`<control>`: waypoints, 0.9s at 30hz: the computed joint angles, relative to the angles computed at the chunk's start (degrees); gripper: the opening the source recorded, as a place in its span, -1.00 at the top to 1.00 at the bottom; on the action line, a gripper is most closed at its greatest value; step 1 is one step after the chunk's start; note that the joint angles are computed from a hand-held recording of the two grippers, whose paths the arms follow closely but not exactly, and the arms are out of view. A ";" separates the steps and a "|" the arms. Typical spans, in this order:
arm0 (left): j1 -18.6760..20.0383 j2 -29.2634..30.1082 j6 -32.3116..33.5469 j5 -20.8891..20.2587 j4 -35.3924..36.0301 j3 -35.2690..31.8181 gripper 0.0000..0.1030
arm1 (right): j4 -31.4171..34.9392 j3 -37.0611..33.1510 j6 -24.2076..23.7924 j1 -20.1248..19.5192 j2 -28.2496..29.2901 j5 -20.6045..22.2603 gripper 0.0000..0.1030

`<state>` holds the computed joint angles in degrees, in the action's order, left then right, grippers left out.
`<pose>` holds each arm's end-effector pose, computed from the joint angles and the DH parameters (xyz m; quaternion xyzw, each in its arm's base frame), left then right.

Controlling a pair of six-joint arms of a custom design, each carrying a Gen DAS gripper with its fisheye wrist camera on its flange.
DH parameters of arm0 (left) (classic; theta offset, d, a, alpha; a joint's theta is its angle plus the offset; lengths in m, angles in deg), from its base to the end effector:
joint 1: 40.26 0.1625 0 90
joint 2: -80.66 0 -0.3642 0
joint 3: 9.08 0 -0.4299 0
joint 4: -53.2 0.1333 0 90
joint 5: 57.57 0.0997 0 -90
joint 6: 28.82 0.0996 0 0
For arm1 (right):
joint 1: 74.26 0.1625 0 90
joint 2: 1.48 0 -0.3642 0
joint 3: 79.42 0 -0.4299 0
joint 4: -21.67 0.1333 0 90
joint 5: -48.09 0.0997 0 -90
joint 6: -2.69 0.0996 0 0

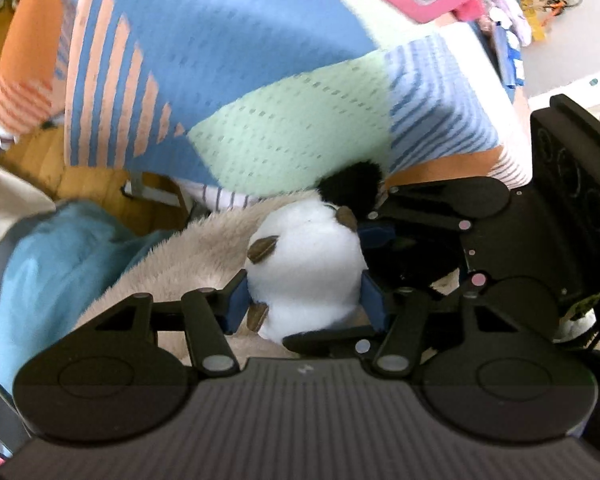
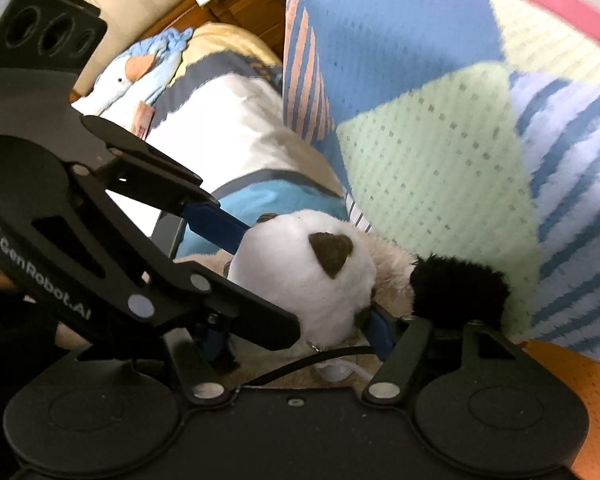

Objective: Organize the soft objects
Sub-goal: 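Carry the white plush toy with the left tool over the pink box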

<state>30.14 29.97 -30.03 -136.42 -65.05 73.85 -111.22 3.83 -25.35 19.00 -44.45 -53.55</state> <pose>-0.0867 -0.6984 0.1105 0.1623 0.9813 0.0165 0.1018 0.1527 -0.6909 0.0399 0.2661 -0.9583 0.0004 0.1039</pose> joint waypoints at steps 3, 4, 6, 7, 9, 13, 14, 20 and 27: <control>-0.94 -0.01 1.65 0.13 0.10 -1.08 -0.09 | -2.49 2.96 -0.10 0.67 -3.32 -0.09 -0.40; -1.51 -0.34 2.56 0.17 -0.29 -1.14 -0.09 | -3.21 3.43 0.13 0.99 -4.15 -0.04 -0.40; -2.56 -0.94 4.16 0.27 -1.53 -1.04 -0.09 | -4.66 4.30 -0.06 1.63 -5.77 -0.10 -0.40; -2.98 -1.16 4.71 0.26 -1.93 -1.09 -0.09 | -5.44 4.65 -0.28 2.02 -6.53 -0.11 -0.40; -3.90 -1.87 6.22 0.38 -2.93 -0.90 -0.09 | -7.29 5.42 -0.70 2.52 -7.88 0.09 -0.40; -5.71 -2.53 9.03 1.15 -4.92 -1.13 -0.09 | -11.23 6.93 -2.26 3.63 -9.88 -0.34 -0.40; -6.07 -2.58 9.49 1.40 -5.37 -1.26 -0.09 | -12.25 7.13 -2.66 3.86 -10.22 -0.47 -0.40; -8.11 -3.38 14.11 2.31 -9.26 -1.90 -0.09 | -19.69 8.05 -4.65 5.54 -11.24 -1.08 -0.40; -10.44 -1.70 19.09 2.85 -12.96 -5.41 -0.09 | -25.95 6.48 -8.37 7.31 -11.56 -2.77 -0.40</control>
